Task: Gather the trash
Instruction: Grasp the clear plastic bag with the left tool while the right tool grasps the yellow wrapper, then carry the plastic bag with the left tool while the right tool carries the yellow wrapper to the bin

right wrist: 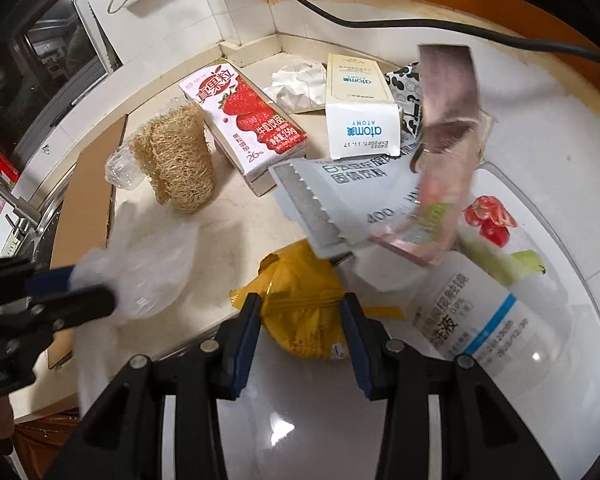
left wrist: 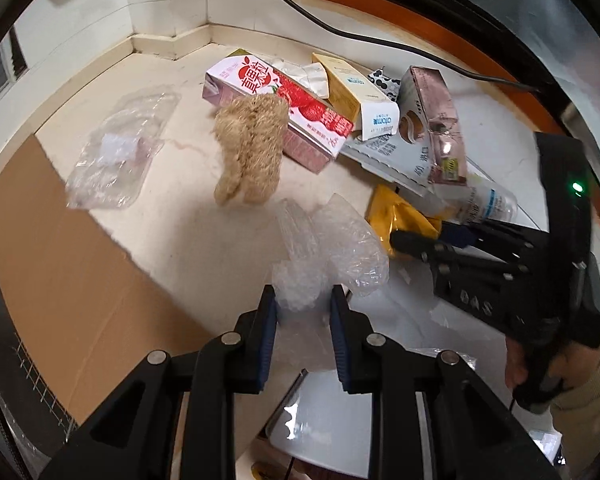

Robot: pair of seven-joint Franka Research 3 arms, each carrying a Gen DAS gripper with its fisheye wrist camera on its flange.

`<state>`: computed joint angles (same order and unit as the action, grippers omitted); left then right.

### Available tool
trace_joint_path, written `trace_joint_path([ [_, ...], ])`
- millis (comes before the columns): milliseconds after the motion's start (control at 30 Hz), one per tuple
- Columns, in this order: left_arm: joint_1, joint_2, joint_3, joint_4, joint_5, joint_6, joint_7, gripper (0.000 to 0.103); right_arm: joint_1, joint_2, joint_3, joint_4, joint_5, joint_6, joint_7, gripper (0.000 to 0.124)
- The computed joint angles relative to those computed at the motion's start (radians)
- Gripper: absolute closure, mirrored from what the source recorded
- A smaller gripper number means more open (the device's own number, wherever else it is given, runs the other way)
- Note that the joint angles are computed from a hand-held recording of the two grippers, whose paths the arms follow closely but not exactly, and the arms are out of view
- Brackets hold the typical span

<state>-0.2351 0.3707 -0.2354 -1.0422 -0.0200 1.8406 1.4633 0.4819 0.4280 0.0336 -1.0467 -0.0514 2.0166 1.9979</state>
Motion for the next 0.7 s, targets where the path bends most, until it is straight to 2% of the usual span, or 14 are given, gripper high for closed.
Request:
trace_joint_path([
  [233,0.029,-0.135,-0.005,-0.149,-0.050,0.047,0.023,0.080,0.016,-0.072,-0.002,-0.086,-0.030,0.026,0.067,0.111],
  [367,0.045,-0.219,-0.001,-0.225,-0.097,0.063,0.057,0.080,0.024,-0.153,0.012,-0.177,-0.051,0.047,0.127,0.113],
  [467,0.065,-0.312,0.010,-0.315,-0.178,0.077,0.107,0.080,0.037,-0.217,0.027,-0.237,-0.091,0.044,0.191,0.114],
  [700,0.069,-0.480,0.063,-0.446,-0.317,0.022,0.224,0.080,0.071,-0.390,0.109,-0.400,-0.198,0.046,0.420,0.114],
])
